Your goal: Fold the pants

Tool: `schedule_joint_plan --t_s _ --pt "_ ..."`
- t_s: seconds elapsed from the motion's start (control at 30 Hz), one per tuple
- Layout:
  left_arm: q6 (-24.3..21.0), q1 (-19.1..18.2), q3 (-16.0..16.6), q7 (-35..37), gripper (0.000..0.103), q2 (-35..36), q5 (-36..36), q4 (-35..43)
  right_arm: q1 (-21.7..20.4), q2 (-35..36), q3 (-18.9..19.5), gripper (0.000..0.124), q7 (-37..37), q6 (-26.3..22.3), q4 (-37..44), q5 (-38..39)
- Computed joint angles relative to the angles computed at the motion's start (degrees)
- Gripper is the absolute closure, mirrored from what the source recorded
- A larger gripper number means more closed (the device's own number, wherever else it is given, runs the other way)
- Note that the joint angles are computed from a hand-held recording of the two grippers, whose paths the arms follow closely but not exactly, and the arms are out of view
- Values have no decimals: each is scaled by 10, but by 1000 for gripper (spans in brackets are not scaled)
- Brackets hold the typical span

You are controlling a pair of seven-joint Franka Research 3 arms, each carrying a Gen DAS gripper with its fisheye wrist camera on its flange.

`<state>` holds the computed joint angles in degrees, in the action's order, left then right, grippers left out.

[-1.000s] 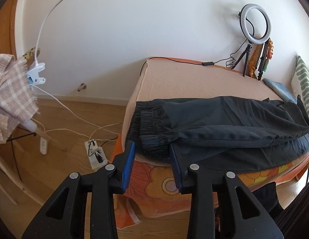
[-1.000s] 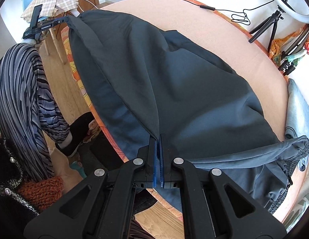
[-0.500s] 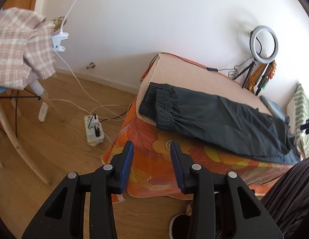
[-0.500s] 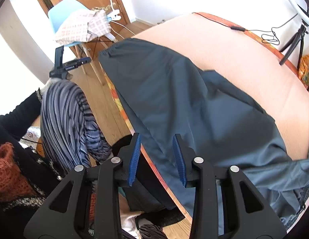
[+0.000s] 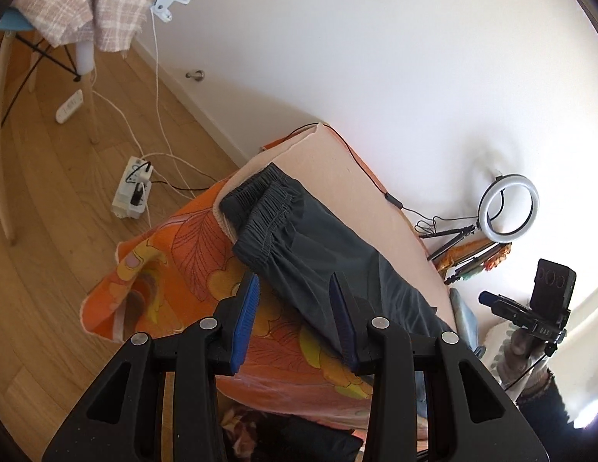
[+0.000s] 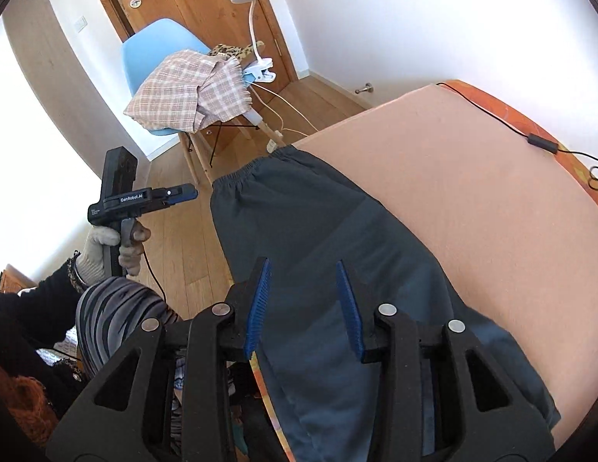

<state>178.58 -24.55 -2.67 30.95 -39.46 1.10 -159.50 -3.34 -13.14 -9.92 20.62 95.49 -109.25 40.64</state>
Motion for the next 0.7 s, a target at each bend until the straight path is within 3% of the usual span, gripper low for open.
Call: schedule_joint_plan --t_s 0.17,0.4,0.47,0.7 --pt "24 21 -17 -33 66 19 -6 0 32 36 33 86 20 17 25 12" --pt "36 3 13 -41 66 49 3 13 76 116 75 86 68 22 80 20" --pt "19 9 8 -38 66 52 7 18 88 136 89 86 84 37 89 15" --pt "57 18 2 -42 69 63 12 4 121 195 118 86 114 65 122 -16"
